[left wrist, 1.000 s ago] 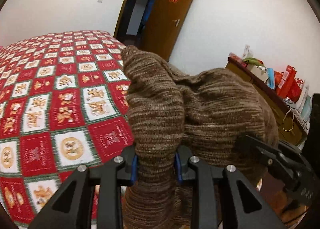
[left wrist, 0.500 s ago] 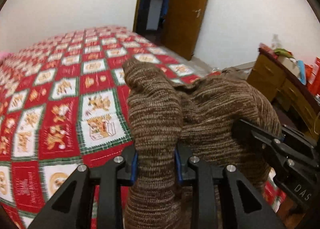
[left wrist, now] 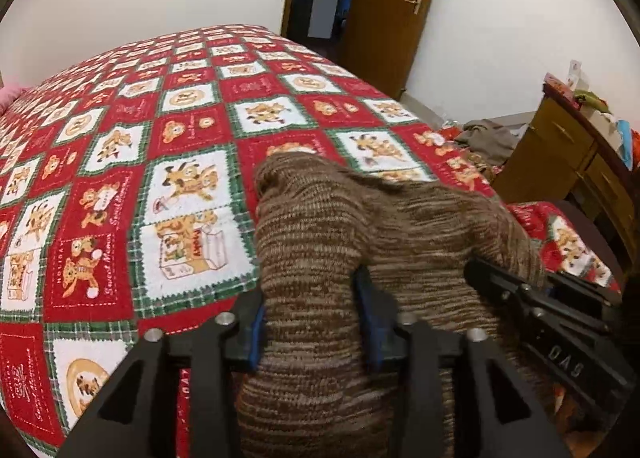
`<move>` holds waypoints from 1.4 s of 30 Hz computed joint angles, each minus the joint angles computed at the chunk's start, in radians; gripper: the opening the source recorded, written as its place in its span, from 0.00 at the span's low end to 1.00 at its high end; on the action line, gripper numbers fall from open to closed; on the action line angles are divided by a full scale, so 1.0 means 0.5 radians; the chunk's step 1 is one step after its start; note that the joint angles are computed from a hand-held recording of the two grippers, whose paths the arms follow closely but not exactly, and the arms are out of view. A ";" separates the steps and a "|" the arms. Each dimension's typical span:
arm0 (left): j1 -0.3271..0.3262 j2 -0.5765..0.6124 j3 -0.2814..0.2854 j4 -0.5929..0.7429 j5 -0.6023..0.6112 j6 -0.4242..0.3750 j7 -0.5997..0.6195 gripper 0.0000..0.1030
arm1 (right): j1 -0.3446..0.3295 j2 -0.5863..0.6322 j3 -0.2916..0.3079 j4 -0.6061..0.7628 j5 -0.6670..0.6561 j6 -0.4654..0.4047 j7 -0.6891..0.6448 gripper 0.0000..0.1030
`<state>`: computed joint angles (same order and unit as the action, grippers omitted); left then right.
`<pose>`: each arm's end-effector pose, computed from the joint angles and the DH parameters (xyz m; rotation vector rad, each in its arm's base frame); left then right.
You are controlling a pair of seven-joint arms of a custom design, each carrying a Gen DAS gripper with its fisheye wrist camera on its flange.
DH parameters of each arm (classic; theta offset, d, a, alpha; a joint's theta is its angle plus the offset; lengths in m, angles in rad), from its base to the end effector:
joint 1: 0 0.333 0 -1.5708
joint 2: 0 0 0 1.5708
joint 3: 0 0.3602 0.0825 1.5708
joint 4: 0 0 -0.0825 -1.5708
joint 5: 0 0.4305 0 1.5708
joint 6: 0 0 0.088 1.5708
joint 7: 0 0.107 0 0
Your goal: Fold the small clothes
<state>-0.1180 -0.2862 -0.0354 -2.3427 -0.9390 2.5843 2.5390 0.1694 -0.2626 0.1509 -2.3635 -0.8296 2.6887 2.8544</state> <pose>0.5191 -0.0666 0.5192 -1.4570 2.2863 -1.1550 0.4916 0.1924 0.5039 -1.4774 2.0084 -0.7759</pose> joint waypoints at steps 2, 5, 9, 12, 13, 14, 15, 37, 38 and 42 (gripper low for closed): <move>0.012 0.040 0.015 0.022 -0.018 -0.005 -0.025 0.69 | 0.015 -0.006 -0.053 -0.030 0.092 0.086 -0.068 0.22; 0.101 0.151 0.059 0.120 0.020 -0.216 -0.235 0.92 | 0.063 -0.062 -0.161 -0.126 0.363 0.260 -0.260 0.40; 0.219 0.152 0.080 0.175 0.012 -0.386 -0.246 0.91 | -0.119 -0.276 -0.085 -0.336 0.463 0.486 -0.155 0.55; 0.254 0.076 0.105 0.143 -0.119 -0.366 -0.202 0.90 | -0.560 -0.549 0.317 -0.416 0.107 0.470 0.227 0.55; 0.255 0.056 0.102 0.136 -0.145 -0.341 -0.191 0.90 | -0.593 -0.575 0.374 -0.393 0.056 0.411 0.218 0.46; 0.251 0.043 0.092 0.131 -0.145 -0.320 -0.178 0.90 | -0.584 -0.564 0.410 -0.340 -0.003 0.316 0.172 0.21; 0.239 0.035 0.065 0.127 -0.109 -0.284 -0.156 0.90 | -0.526 -0.507 0.408 -0.268 -0.033 0.222 0.074 0.13; 0.217 -0.044 0.132 -0.095 -0.180 -0.261 -0.109 0.92 | 0.047 -0.042 -0.117 0.019 0.324 0.353 -0.413 0.51; 0.225 -0.051 0.124 -0.108 -0.168 -0.262 -0.130 0.92 | 0.072 -0.006 -0.144 0.075 0.405 0.404 -0.518 0.89; 0.163 -0.137 0.065 -0.254 -0.236 0.009 0.067 0.92 | 0.349 0.269 -0.367 0.340 1.115 0.447 -1.308 0.97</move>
<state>-0.0366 -0.3546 -0.0027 -2.4696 -1.0569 2.5890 2.5723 0.3441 -0.1283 -0.0325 -2.1937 -0.2719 2.9121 2.2006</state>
